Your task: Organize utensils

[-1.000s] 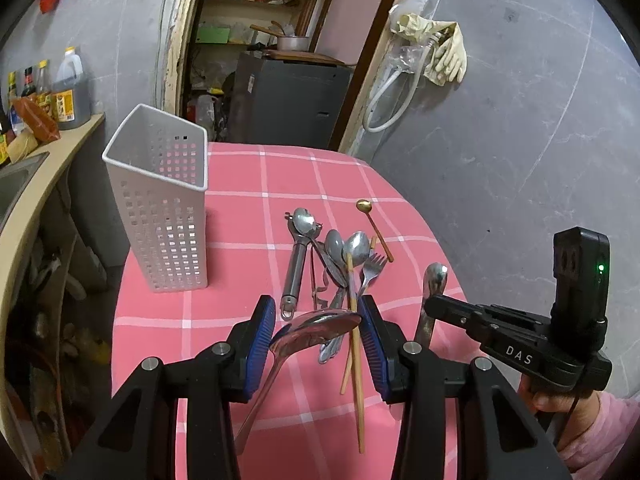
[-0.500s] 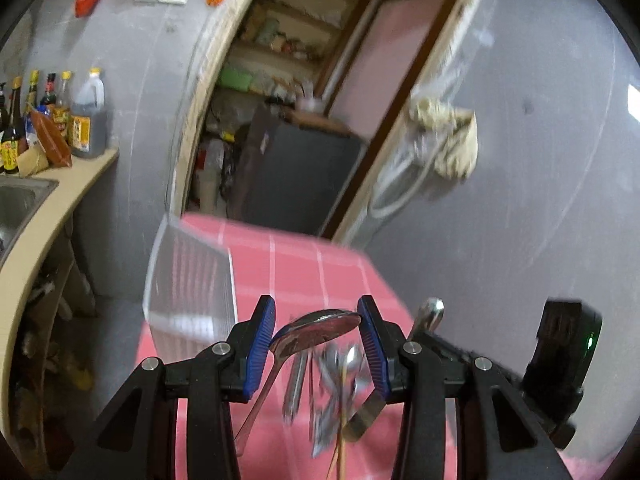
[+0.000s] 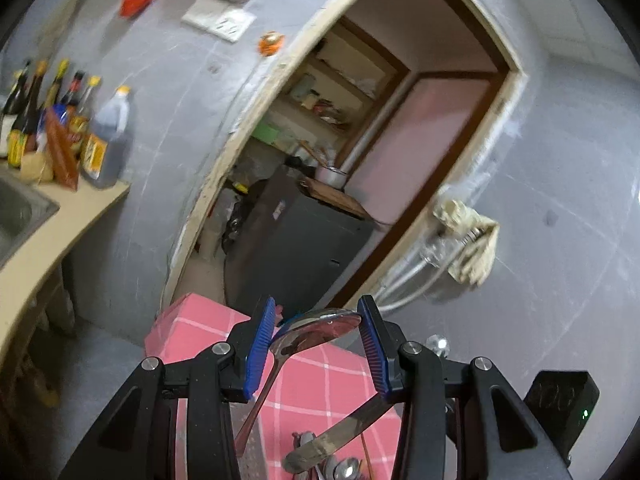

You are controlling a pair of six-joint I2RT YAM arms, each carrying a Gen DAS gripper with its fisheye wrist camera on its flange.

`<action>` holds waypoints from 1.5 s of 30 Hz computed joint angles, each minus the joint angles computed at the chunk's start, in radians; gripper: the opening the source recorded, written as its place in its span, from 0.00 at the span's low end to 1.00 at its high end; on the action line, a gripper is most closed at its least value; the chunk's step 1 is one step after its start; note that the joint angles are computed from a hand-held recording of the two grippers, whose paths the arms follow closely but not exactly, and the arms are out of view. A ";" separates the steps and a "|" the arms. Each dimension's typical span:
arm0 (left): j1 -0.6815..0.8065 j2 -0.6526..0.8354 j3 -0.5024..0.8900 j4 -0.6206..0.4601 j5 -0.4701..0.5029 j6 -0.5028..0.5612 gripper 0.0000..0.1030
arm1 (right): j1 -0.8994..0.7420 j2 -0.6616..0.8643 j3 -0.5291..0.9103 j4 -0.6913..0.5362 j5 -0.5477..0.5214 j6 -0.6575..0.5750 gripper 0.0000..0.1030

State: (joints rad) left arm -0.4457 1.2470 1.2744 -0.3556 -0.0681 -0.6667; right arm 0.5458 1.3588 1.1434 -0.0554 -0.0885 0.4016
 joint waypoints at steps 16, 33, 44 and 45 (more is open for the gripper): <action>0.048 -0.046 -0.193 0.021 0.035 -0.033 0.40 | 0.012 0.123 0.003 -0.064 -0.091 -0.046 0.03; -0.139 -0.167 -0.210 -0.122 -0.213 0.043 0.78 | 0.031 -0.273 -0.204 -0.213 0.173 -0.011 0.56; -0.558 -0.197 -0.287 -0.105 -0.654 0.034 0.99 | 0.098 -0.619 -0.310 -0.468 0.466 -0.021 0.96; -0.588 -0.190 -0.291 -0.104 -0.681 0.027 0.99 | 0.101 -0.644 -0.319 -0.491 0.482 -0.019 0.96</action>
State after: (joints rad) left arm -1.0332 1.0573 0.9832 -0.4597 -0.7495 -0.6392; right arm 0.6466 0.7148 0.8240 -0.5468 0.3940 0.3830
